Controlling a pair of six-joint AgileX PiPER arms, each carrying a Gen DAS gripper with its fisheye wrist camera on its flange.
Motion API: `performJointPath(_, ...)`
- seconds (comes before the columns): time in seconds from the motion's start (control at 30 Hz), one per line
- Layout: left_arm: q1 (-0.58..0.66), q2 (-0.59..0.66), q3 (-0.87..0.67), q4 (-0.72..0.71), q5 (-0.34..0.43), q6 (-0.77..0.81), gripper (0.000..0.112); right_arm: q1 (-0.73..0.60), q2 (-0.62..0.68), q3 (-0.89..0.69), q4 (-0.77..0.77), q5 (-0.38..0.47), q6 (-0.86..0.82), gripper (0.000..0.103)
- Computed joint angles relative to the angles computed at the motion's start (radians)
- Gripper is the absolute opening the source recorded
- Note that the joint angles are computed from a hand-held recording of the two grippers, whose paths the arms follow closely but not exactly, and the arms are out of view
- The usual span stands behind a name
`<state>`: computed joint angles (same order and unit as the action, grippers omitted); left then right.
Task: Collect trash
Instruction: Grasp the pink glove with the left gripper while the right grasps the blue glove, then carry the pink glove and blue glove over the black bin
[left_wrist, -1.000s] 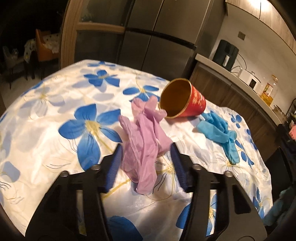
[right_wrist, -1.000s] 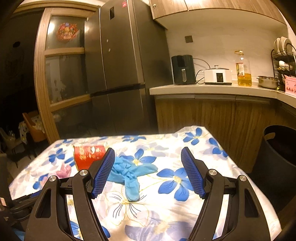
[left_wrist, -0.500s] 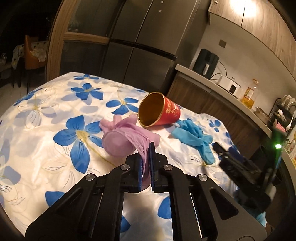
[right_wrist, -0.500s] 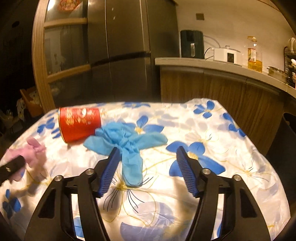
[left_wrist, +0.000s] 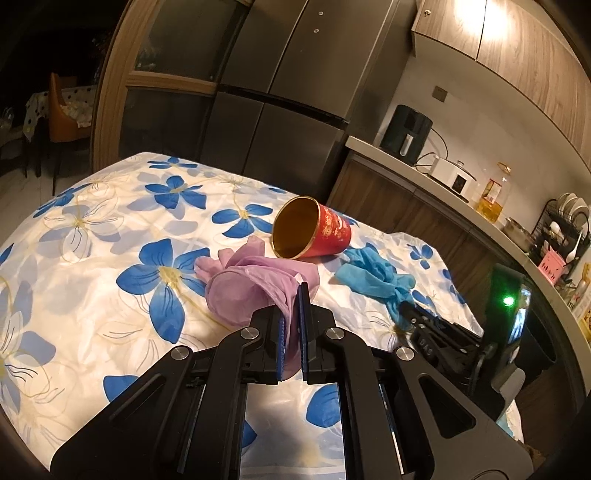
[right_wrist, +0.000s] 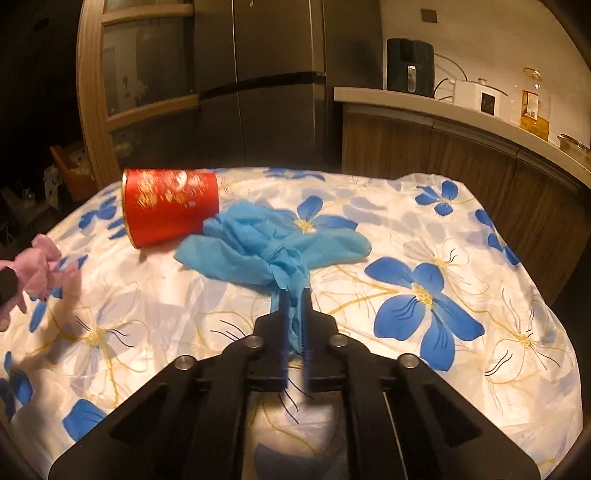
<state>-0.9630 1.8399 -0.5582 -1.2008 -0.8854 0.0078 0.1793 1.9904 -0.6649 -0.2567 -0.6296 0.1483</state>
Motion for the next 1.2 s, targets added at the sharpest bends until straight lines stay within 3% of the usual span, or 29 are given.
performJointPath(0.17, -0.025, -0.014, -0.001, -0.037, -0.013, 0.031, 0.005, -0.063, -0.075, 0.084, -0.090, -0.109, 0.085, 0.002)
performJointPath(0.7, -0.152, -0.029, -0.080, -0.189, -0.061, 0.194, 0.004, -0.294, -0.379, 0.322, -0.395, -0.251, 0.237, 0.002)
performJointPath(1.2, -0.289, 0.033, -0.275, -0.329, -0.100, 0.409, 0.004, -0.760, -0.562, 0.424, -0.897, -0.403, 0.475, 0.002)
